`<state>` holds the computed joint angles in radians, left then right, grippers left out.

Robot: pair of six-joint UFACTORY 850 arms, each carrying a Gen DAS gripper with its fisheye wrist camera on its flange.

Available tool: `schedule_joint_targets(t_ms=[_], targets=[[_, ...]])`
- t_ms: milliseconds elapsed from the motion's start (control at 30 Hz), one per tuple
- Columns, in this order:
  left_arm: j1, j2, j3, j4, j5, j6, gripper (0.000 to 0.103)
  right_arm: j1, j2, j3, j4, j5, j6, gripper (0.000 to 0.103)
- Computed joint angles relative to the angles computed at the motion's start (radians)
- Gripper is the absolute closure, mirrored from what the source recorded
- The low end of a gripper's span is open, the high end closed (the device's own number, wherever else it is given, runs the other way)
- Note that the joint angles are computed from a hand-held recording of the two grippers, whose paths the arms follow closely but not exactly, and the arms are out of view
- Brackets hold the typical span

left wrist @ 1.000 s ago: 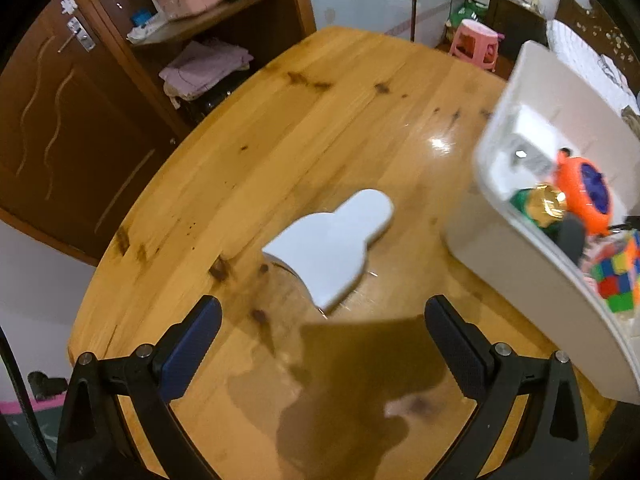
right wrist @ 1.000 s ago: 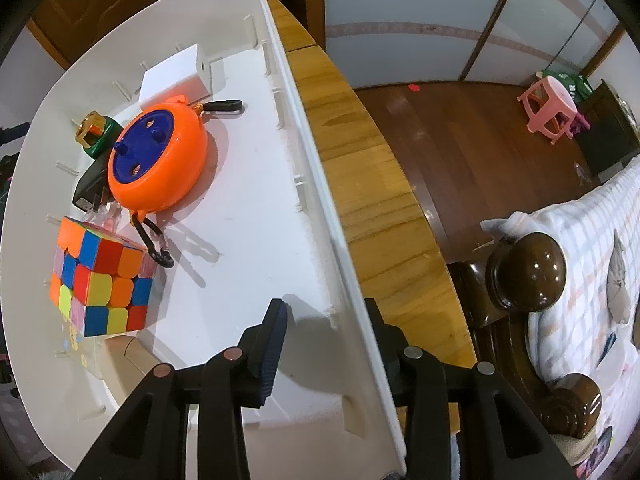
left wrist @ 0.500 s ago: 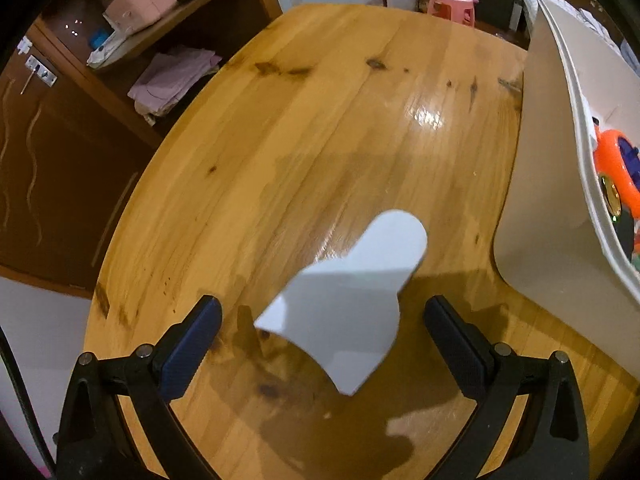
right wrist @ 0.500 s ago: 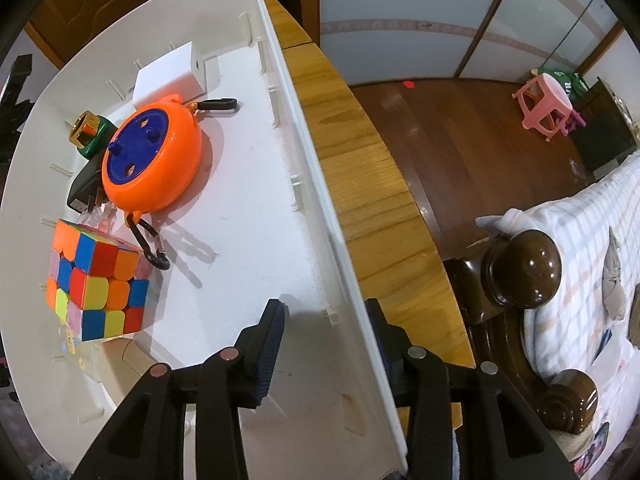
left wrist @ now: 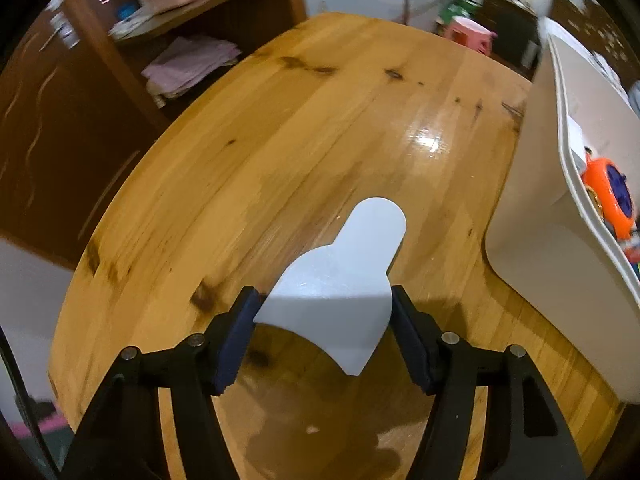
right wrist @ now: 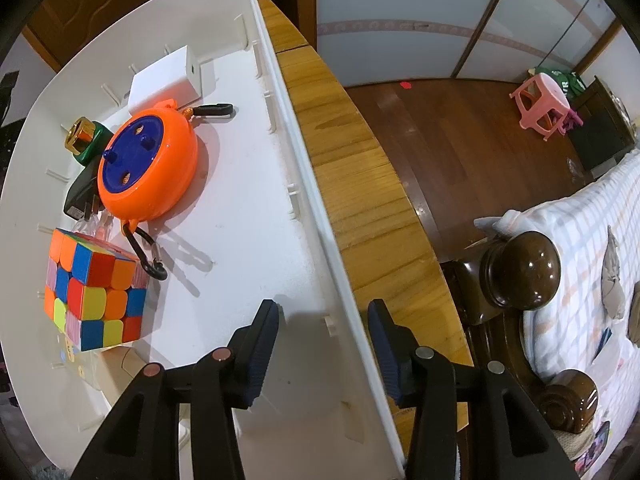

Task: Organize rigid objects
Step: 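Grasp the white bottle-shaped foam piece with the left gripper, then carry the white foam piece into the tray and release it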

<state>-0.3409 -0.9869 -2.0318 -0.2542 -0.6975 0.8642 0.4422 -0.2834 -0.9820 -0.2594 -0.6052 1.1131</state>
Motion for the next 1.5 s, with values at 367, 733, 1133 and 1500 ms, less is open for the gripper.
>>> schedule_joint_targets(t_ms=[367, 733, 1133, 1500], targets=[[0.014, 0.252, 0.355, 0.021, 0.232, -0.298, 0.035, -0.004, 0.011, 0.021, 0.000, 0.038, -0.007, 0.056], [-0.012, 0.457, 0.536, 0.038, 0.281, -0.429, 0.035, -0.007, 0.018, 0.033, -0.002, 0.069, -0.023, 0.055], [-0.097, 0.614, 0.610, -0.135, 0.278, -0.294, 0.035, -0.012, 0.033, 0.054, 0.000, 0.121, -0.036, 0.055], [-0.194, 0.577, 0.582, -0.223, 0.305, -0.352, 0.035, -0.019, 0.046, 0.072, 0.019, 0.158, -0.065, 0.055]])
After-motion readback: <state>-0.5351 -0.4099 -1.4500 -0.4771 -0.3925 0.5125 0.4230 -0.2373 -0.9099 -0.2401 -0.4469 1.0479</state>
